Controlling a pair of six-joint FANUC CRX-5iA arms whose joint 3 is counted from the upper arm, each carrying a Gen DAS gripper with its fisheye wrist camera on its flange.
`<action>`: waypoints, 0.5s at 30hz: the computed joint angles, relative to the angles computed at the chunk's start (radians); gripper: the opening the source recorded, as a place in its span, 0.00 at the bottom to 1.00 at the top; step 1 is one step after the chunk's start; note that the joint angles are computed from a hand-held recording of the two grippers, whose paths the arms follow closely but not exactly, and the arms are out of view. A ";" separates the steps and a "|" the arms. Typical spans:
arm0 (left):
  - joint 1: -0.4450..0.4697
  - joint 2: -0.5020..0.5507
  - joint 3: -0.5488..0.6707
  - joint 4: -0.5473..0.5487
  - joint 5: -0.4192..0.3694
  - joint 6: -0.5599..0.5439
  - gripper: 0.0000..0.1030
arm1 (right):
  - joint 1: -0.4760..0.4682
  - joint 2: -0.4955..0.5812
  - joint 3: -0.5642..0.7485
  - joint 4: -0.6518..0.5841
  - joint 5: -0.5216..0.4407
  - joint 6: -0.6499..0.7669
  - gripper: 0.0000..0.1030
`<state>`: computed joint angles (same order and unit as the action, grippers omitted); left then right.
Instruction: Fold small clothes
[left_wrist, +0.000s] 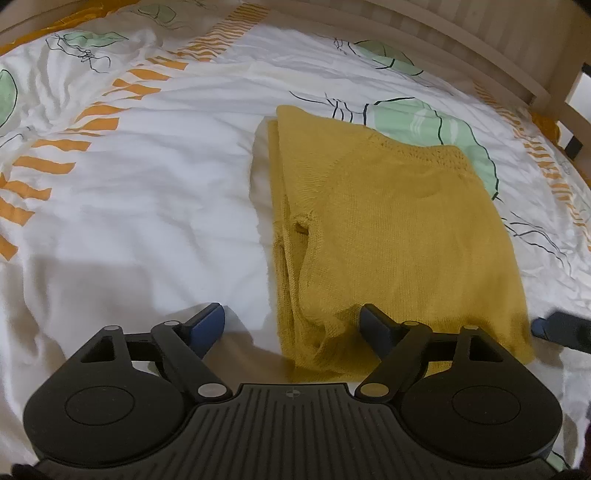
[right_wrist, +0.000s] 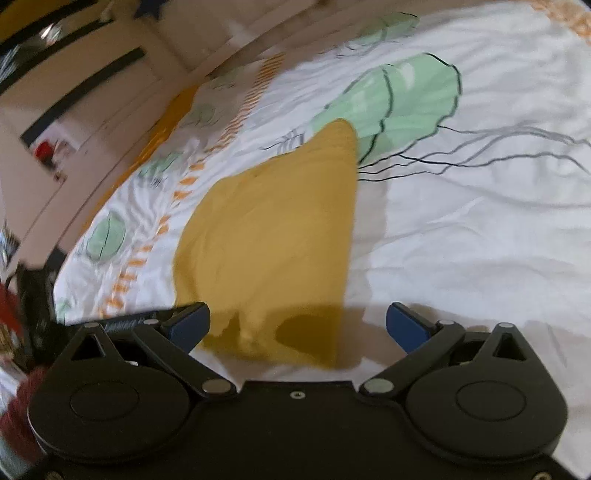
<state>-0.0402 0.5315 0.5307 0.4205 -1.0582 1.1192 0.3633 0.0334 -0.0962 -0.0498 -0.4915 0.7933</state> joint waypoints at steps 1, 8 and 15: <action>0.000 0.002 0.003 0.000 -0.003 0.001 0.78 | -0.007 0.005 0.000 -0.011 0.012 -0.008 0.99; 0.001 0.018 0.026 0.008 -0.025 0.014 0.82 | -0.063 0.063 0.073 -0.168 0.032 0.085 1.00; 0.000 0.030 0.043 0.014 -0.041 0.022 0.87 | -0.111 0.137 0.184 -0.316 -0.020 0.265 1.00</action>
